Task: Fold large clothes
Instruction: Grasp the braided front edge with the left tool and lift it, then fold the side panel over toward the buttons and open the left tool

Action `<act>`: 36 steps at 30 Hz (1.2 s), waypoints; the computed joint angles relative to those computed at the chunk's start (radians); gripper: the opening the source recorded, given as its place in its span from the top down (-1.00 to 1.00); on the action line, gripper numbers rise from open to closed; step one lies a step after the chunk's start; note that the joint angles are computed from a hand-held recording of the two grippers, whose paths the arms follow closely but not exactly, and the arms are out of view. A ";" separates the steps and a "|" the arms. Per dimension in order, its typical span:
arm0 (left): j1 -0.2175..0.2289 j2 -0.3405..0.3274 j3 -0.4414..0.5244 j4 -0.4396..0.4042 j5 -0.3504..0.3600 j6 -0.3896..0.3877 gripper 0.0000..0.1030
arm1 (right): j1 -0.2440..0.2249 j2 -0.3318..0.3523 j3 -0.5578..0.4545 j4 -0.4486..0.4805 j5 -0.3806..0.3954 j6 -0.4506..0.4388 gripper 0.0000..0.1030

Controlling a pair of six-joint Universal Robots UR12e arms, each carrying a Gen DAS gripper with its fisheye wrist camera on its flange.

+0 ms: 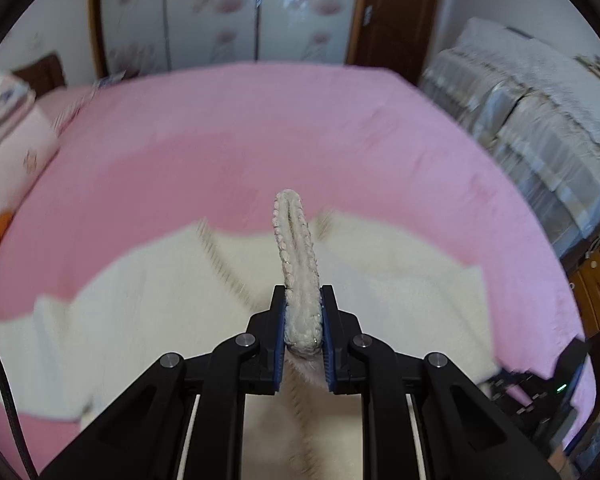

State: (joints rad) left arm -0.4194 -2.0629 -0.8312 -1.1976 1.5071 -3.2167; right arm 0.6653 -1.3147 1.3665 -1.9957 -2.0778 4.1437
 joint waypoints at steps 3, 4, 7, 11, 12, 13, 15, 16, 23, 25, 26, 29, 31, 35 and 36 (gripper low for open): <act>0.013 0.021 -0.092 -0.046 0.025 -0.010 0.74 | 0.009 0.011 -0.018 0.040 -0.020 -0.004 0.64; 0.018 0.026 -0.120 -0.062 0.025 -0.012 0.73 | 0.010 0.012 -0.021 0.048 -0.021 -0.005 0.62; 0.031 0.029 -0.167 -0.104 -0.009 -0.024 0.67 | 0.016 0.018 -0.037 0.074 -0.017 -0.010 0.42; 0.045 0.033 -0.187 -0.088 -0.058 -0.044 0.40 | 0.021 -0.002 -0.015 0.033 0.020 -0.031 0.04; 0.052 0.036 -0.190 -0.083 -0.081 -0.038 0.25 | 0.021 -0.008 -0.010 0.020 0.028 -0.041 0.02; 0.057 0.036 -0.187 -0.077 -0.098 -0.033 0.10 | 0.023 -0.013 -0.006 0.010 0.034 -0.049 0.01; 0.065 0.040 -0.190 -0.051 -0.094 -0.021 -0.03 | 0.026 -0.030 0.014 -0.034 0.056 -0.074 0.00; 0.068 0.037 -0.185 -0.043 -0.094 -0.019 -0.04 | 0.026 -0.039 0.025 -0.061 0.071 -0.084 0.00; 0.091 -0.004 -0.137 -0.049 -0.118 -0.040 -0.04 | -0.006 -0.086 0.073 -0.196 0.116 -0.047 -0.01; 0.086 -0.034 -0.100 -0.063 -0.116 -0.046 -0.04 | -0.022 -0.082 0.063 -0.177 0.101 -0.026 -0.01; 0.084 -0.045 -0.085 -0.070 -0.116 -0.047 -0.04 | -0.033 -0.080 0.060 -0.170 0.097 -0.018 -0.01; 0.079 -0.083 -0.027 -0.103 -0.122 -0.041 -0.03 | -0.075 -0.073 0.061 -0.165 0.113 0.009 -0.01; 0.072 -0.109 0.009 -0.120 -0.119 -0.022 0.26 | -0.101 -0.066 0.061 -0.162 0.127 0.024 -0.01; 0.056 -0.148 0.072 -0.146 -0.098 -0.003 0.59 | -0.152 -0.051 0.068 -0.184 0.171 0.050 -0.01; 0.054 -0.154 0.085 -0.150 -0.097 0.001 0.70 | -0.161 -0.045 0.068 -0.189 0.179 0.056 -0.01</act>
